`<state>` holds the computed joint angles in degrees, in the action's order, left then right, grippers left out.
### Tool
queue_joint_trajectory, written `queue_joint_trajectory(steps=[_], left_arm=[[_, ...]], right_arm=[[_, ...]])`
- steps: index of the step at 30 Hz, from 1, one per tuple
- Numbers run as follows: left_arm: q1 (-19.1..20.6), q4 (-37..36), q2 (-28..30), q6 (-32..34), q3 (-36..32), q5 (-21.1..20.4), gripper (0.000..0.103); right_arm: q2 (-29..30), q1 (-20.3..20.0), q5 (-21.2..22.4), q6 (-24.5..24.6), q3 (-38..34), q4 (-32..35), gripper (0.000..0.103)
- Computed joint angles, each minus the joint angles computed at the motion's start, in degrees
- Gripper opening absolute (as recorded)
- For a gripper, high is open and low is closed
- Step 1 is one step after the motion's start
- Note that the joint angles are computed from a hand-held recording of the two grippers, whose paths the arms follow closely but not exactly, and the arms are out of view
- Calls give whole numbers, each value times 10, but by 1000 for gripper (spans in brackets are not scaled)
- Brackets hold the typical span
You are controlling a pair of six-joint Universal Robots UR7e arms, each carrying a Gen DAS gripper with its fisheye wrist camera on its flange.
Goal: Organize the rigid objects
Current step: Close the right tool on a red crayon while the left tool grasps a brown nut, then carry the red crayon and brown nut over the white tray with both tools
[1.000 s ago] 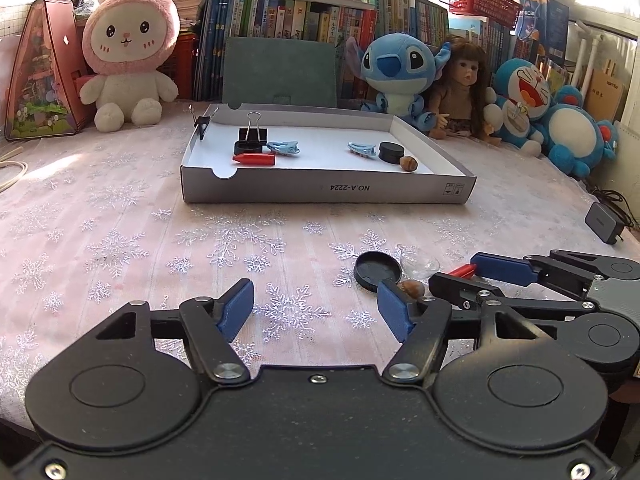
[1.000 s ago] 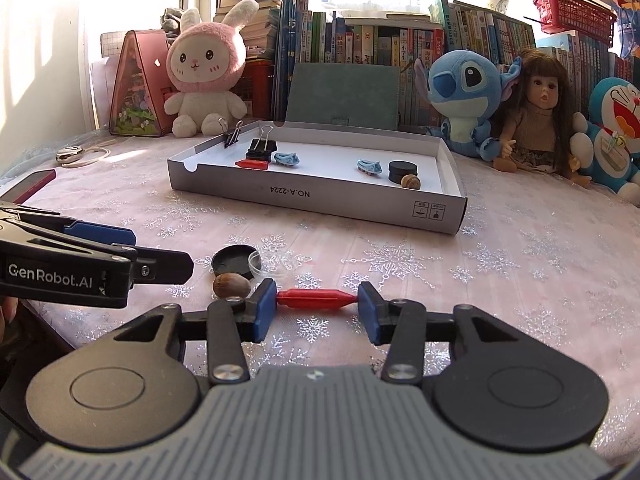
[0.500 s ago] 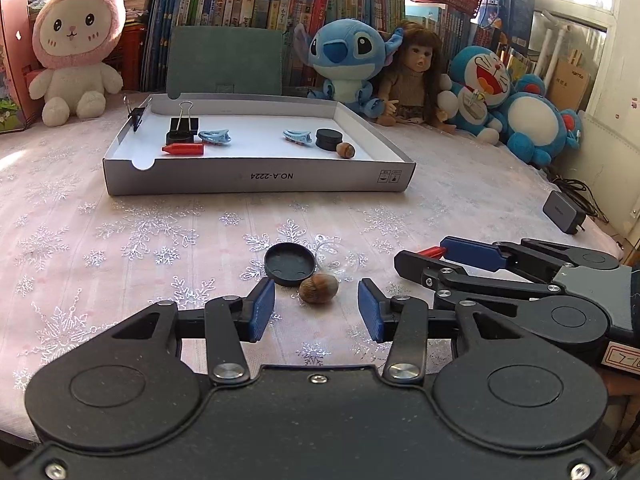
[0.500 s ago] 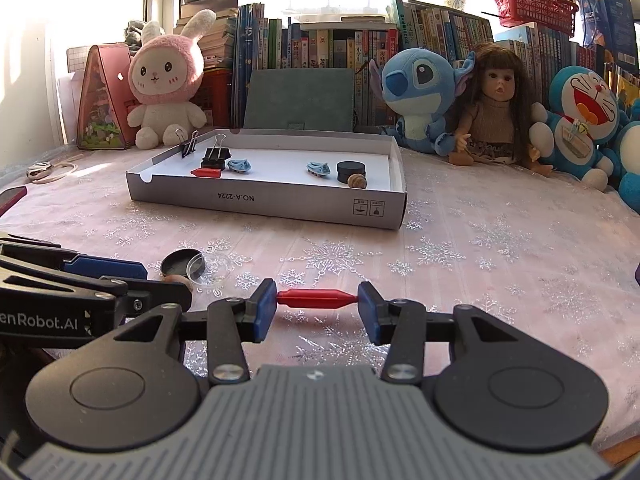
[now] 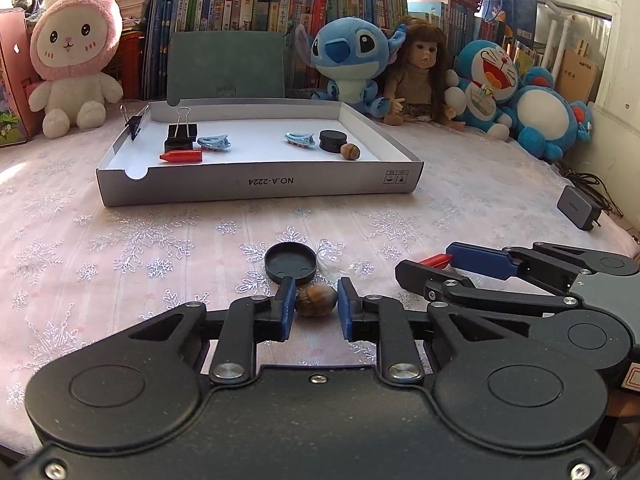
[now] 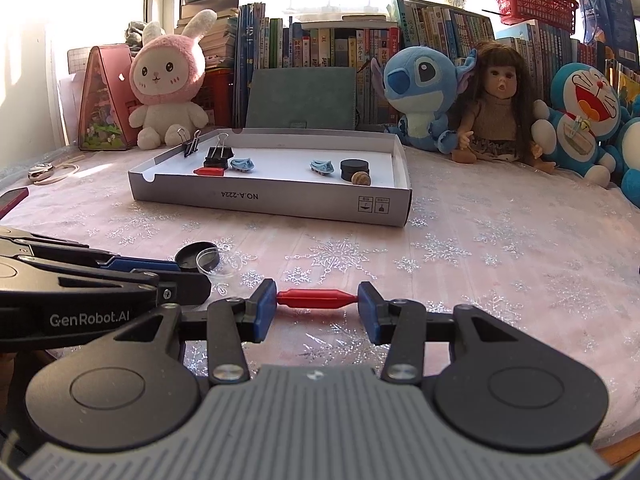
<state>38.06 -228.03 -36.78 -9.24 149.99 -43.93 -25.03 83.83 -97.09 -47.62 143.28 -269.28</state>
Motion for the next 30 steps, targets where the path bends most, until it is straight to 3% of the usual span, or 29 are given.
queue_joint_trajectory(steps=[18, 30], left_arm=[[23, -9, -32, 47, -2, 30, 21], [50, 1, -59, 88, -30, 27, 21]], right_arm=[[-11, 19, -7, 22, -10, 21, 51], [-28, 41, -27, 32, -36, 57, 50]])
